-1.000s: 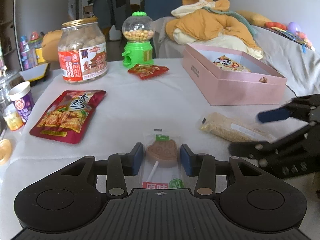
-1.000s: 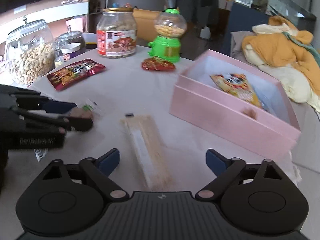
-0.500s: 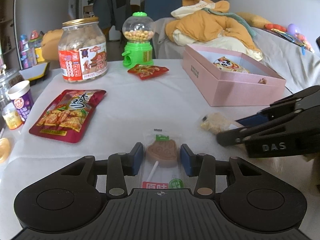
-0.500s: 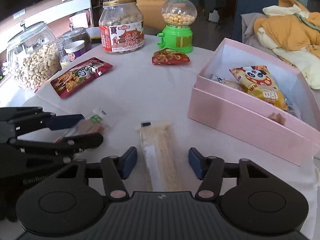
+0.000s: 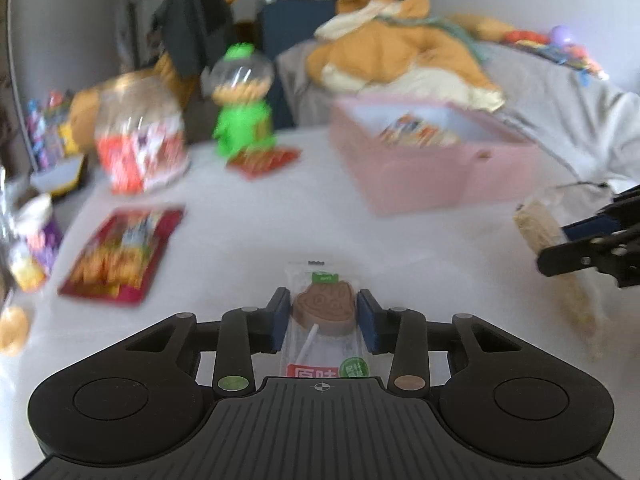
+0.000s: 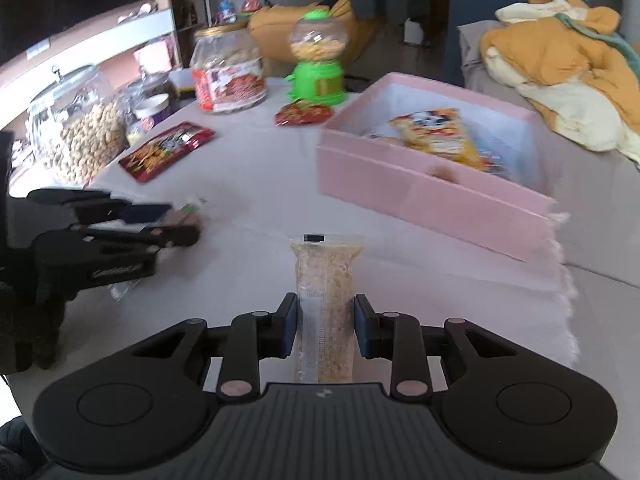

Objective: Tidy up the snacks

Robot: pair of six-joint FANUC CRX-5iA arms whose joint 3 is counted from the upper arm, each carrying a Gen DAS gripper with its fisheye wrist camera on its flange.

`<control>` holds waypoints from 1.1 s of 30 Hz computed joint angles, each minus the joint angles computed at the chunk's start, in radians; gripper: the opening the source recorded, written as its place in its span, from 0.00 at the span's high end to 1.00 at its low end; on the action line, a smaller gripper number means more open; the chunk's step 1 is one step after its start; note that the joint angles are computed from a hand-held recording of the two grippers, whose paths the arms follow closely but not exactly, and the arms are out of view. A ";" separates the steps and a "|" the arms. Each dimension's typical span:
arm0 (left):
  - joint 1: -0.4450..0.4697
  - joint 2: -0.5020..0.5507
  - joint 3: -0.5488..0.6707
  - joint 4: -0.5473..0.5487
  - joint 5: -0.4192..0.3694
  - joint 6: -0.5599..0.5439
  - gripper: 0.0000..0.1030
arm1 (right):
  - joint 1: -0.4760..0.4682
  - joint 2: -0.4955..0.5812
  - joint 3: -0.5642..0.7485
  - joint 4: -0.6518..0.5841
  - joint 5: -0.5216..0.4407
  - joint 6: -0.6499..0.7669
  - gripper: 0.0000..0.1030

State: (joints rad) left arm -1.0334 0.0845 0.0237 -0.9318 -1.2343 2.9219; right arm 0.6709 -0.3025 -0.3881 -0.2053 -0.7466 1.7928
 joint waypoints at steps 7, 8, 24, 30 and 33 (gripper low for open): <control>0.021 0.010 0.139 -0.128 0.114 -0.040 0.59 | -0.208 -0.010 0.090 -0.259 -0.082 0.195 0.72; 0.043 0.023 0.169 -0.129 0.140 -0.056 0.59 | -0.227 -0.012 0.097 -0.281 -0.086 0.211 0.72; 0.249 0.228 0.367 -0.004 0.243 -0.047 0.59 | -0.310 0.013 0.122 -0.347 -0.078 0.260 0.72; 0.211 0.205 0.363 -0.108 0.248 -0.012 0.59 | -0.259 0.026 0.129 -0.279 -0.047 0.194 0.72; 0.206 0.197 0.354 -0.119 0.243 -0.019 0.59 | -0.239 0.023 0.132 -0.261 -0.041 0.182 0.72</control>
State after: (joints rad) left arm -0.8276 0.2814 0.3777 -1.0506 -0.9917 2.9032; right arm 0.4316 -0.2795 -0.2561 -0.4665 -0.7877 1.9748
